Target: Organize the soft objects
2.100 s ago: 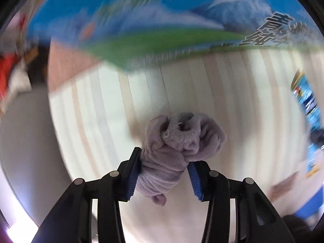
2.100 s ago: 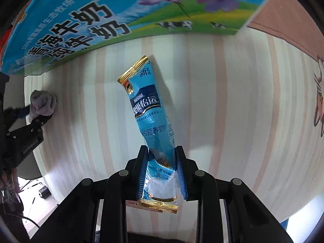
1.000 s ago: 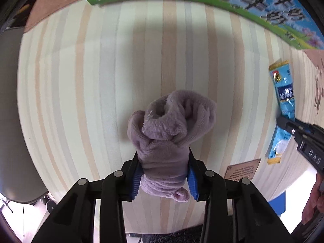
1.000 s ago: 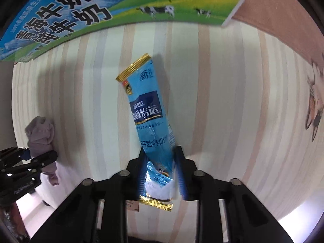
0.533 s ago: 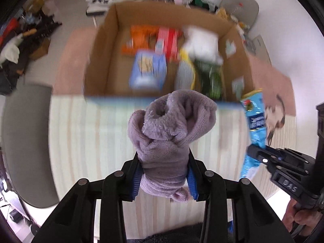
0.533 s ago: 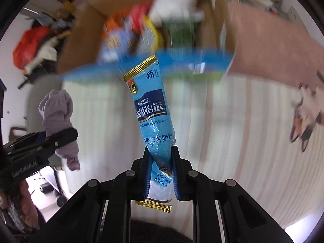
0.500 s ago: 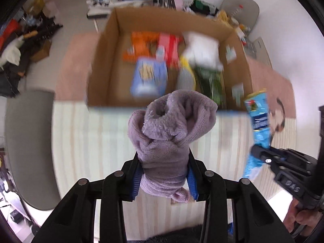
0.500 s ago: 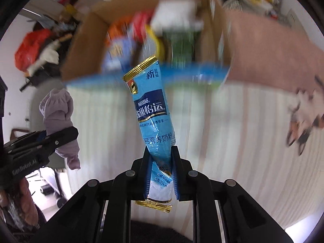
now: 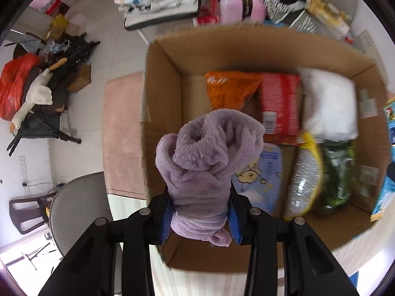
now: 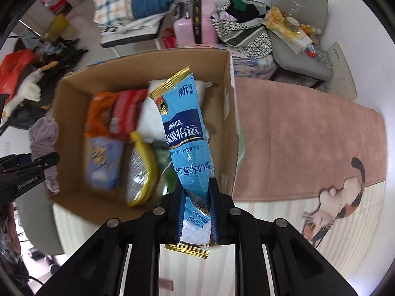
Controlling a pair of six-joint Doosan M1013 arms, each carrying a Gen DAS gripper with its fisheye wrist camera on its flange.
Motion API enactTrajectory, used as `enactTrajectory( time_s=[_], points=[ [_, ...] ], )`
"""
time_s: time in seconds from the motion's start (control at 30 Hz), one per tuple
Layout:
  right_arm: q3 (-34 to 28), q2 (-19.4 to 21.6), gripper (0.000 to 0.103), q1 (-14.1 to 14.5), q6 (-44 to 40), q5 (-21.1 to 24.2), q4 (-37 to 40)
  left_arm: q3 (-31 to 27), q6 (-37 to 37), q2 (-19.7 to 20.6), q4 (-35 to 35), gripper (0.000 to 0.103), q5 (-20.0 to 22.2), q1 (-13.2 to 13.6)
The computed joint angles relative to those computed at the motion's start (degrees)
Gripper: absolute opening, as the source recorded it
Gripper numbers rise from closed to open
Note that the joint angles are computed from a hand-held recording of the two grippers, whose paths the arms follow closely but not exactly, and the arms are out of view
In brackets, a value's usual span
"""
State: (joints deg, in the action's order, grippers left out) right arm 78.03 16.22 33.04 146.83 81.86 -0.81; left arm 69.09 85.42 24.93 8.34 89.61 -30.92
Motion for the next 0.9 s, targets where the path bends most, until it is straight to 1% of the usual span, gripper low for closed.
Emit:
enactTrajectory(
  time_s=[0.1, 0.17, 0.23, 0.27, 0.3, 0.33, 0.37, 0.4, 0.43, 0.5, 0.57, 0.63, 0.7, 0.77, 0.8, 0.9],
  points=[
    [0.56, 1.24, 0.019, -0.65, -0.21, 0.52, 0.91, 0.14, -0.25, 1.46, -0.36, 0.038, 0.76, 0.31],
    [0.56, 2.33, 0.019, -0.88, -0.79, 1.85, 1.69, 0.09, -1.29, 2.03, -1.95, 0.039, 1.49, 0.91],
    [0.05, 3.3, 0.022, -0.95, -0.64, 3.54, 1.74, 0.41, -1.26, 1.95, -2.67, 0.044, -0.04, 1.09],
    [-0.01, 3.58, 0.034, -0.91, -0.59, 3.85, 1.43, 0.56, -1.38, 1.88, -2.87, 0.05, -0.54, 1.18],
    [0.0, 3.61, 0.059, -0.75, -0.4, 3.34, 0.85, 0.63, -1.31, 1.84, -3.11, 0.058, -0.95, 1.3],
    [0.6, 3.14, 0.068, -0.93, -0.62, 0.94, 2.0, 0.63, -0.82, 1.68, -4.17, 0.061, -1.52, 1.52],
    [0.45, 3.24, 0.077, -0.91, -0.41, 0.6, 2.28, 0.74, -0.8, 1.57, -4.37, 0.068, -2.05, 1.53],
    [-0.03, 3.51, 0.078, -0.71, -0.23, 1.1, 1.74, 0.57, -0.73, 1.46, -4.44, 0.075, -2.25, 1.53],
    [-0.62, 3.83, 0.079, -0.44, -0.18, 1.66, 0.81, 0.46, -0.62, 1.34, -4.67, 0.077, -2.45, 1.58],
    [-1.17, 4.05, 0.086, -0.31, -0.11, 1.89, 0.55, 0.36, -1.16, 1.02, -6.11, 0.085, -2.64, 1.98],
    [-1.35, 3.95, 0.087, -0.17, 0.23, 1.43, 0.83, 0.13, -1.77, 0.88, -6.95, 0.085, -2.61, 2.3],
    [-1.57, 3.82, 0.089, 0.04, 0.8, 1.58, 0.61, 0.53, -2.14, 0.18, -7.25, 0.088, -3.64, 2.45],
    [-1.39, 3.49, 0.096, 0.21, 1.03, 0.84, 1.01, 0.94, -2.2, -0.47, -8.3, 0.1, -3.93, 2.6],
    [-1.21, 3.21, 0.099, 0.63, 1.74, 0.74, 0.58, 2.3, -2.49, -1.96, -8.05, 0.101, -5.61, 2.39],
    [-1.13, 3.03, 0.103, 0.92, 2.1, 0.7, 0.22, 2.75, -2.49, -2.58, -7.81, 0.101, -6.17, 2.2],
    [-0.39, 2.0, 0.103, 1.86, 3.24, -0.21, -0.4, 5.09, -3.16, -4.4, -8.09, 0.101, -8.37, 1.78]
  ],
)
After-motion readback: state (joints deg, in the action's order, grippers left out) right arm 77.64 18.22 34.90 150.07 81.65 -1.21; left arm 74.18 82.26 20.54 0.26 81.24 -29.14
